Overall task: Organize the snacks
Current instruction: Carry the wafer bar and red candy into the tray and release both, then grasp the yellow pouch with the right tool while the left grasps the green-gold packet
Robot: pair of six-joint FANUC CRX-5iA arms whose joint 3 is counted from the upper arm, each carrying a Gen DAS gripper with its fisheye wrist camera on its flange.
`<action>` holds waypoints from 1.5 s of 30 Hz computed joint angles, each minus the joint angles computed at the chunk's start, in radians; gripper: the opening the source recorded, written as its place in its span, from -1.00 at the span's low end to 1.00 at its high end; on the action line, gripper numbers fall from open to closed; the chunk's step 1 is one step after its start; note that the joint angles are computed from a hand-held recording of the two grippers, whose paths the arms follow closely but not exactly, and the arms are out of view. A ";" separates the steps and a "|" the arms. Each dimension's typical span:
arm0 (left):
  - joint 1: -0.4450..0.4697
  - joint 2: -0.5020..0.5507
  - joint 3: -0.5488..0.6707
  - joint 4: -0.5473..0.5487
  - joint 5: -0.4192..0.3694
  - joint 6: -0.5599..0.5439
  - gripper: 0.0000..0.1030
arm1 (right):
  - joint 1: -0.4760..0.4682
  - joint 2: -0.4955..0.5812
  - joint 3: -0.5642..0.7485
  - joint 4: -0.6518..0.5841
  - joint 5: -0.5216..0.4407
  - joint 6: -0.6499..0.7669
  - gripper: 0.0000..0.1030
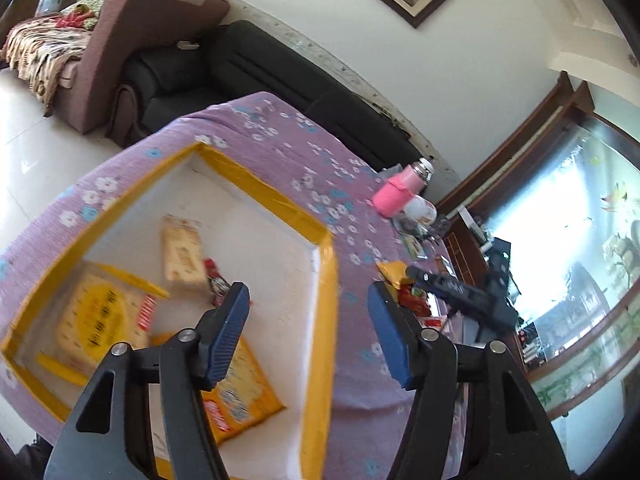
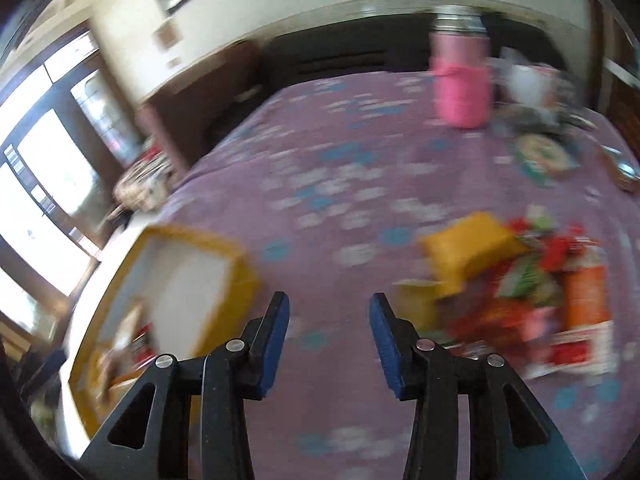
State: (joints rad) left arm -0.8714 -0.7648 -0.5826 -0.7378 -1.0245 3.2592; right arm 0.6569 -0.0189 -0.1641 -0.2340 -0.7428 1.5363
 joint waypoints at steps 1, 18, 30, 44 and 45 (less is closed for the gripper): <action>-0.005 0.018 0.006 -0.001 0.011 0.006 0.18 | -0.024 0.019 0.007 0.043 0.017 -0.039 -0.13; 0.129 0.118 -0.006 0.184 0.182 -0.162 0.18 | 0.002 0.126 0.047 0.067 -0.073 0.010 -0.71; 0.159 0.154 -0.005 0.265 0.253 -0.285 0.18 | -0.087 0.138 0.109 0.120 0.031 -0.050 -0.05; 0.161 0.199 0.008 0.297 0.260 -0.304 0.18 | -0.003 0.259 0.144 0.252 -0.053 -0.049 -0.21; 0.159 0.205 0.010 0.299 0.263 -0.306 0.18 | 0.002 0.244 0.130 0.235 -0.058 0.004 -0.21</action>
State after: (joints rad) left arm -0.7121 -0.5601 -0.5726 -0.4392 -0.7618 2.9532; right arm 0.6593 0.2249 -0.0342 0.0013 -0.8005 1.5404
